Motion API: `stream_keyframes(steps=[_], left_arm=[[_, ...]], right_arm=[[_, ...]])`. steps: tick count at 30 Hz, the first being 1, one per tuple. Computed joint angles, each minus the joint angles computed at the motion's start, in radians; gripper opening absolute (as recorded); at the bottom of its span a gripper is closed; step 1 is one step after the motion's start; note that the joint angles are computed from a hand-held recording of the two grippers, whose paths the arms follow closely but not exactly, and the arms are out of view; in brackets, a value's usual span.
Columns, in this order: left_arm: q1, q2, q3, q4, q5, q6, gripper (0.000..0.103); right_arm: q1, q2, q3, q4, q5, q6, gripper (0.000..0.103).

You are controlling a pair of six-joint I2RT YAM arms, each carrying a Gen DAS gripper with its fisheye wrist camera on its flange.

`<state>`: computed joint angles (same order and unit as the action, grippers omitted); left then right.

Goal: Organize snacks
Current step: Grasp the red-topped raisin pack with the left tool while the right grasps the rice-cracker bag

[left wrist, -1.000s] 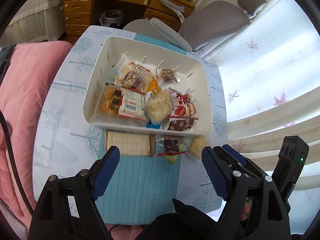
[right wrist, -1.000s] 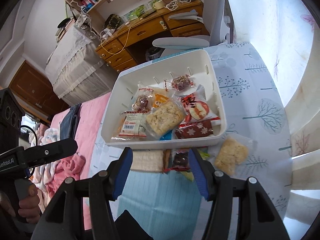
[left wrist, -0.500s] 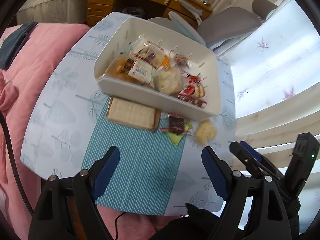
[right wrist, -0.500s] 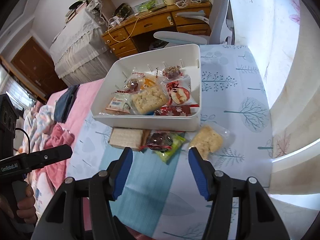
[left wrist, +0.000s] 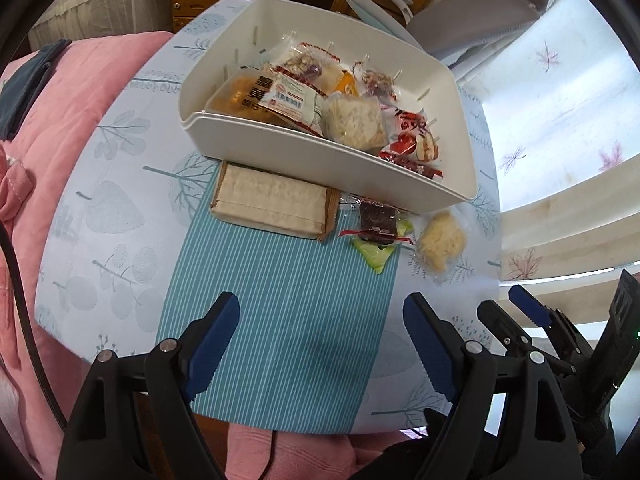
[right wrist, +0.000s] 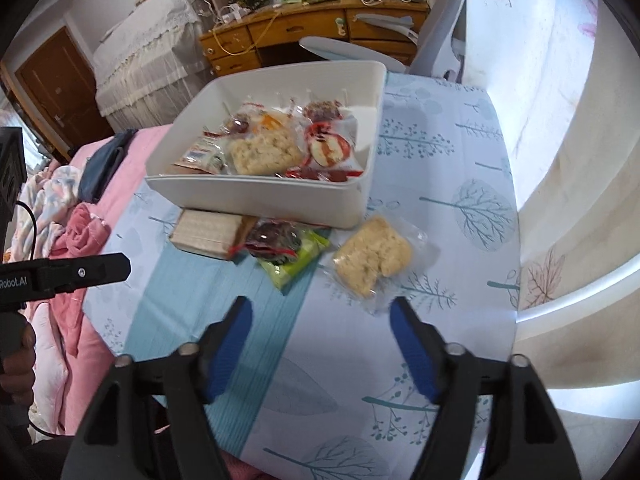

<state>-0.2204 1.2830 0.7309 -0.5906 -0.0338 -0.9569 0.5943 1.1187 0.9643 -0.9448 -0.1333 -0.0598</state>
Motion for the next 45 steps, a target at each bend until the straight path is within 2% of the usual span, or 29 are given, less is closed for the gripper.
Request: stream_keyframes(steps=[12, 18, 24, 34, 37, 39, 43, 45], left_arm=[[0.076, 0.235, 0.068, 0.231, 0.113, 0.137, 0.083], [0.092, 0.380, 0.139, 0.292, 0.168, 0.167, 0.083], [0.101, 0.528, 0.243, 0.289, 0.194, 0.209, 0.083], [0.106, 0.678, 0.374, 0.260, 0.205, 0.238, 0.083], [0.111, 0.711, 0.405, 0.239, 0.205, 0.247, 0.079], [0.117, 0.730, 0.421, 0.230, 0.214, 0.250, 0.070], [0.122, 0.760, 0.449, 0.205, 0.225, 0.256, 0.060], [0.133, 0.766, 0.446, 0.203, 0.247, 0.263, 0.051]], right_arm=[[-0.044, 0.133, -0.014, 0.081, 0.065, -0.007, 0.074], [-0.089, 0.219, 0.000, 0.117, 0.017, 0.028, 0.074], [-0.141, 0.308, 0.011, 0.145, -0.070, 0.103, 0.074], [-0.135, 0.450, 0.067, 0.206, -0.078, 0.229, 0.074], [-0.123, 0.472, 0.081, 0.213, -0.054, 0.249, 0.074], [-0.115, 0.494, 0.097, 0.205, -0.040, 0.257, 0.074], [-0.099, 0.536, 0.133, 0.192, -0.013, 0.271, 0.074], [-0.091, 0.541, 0.137, 0.191, -0.004, 0.275, 0.074]])
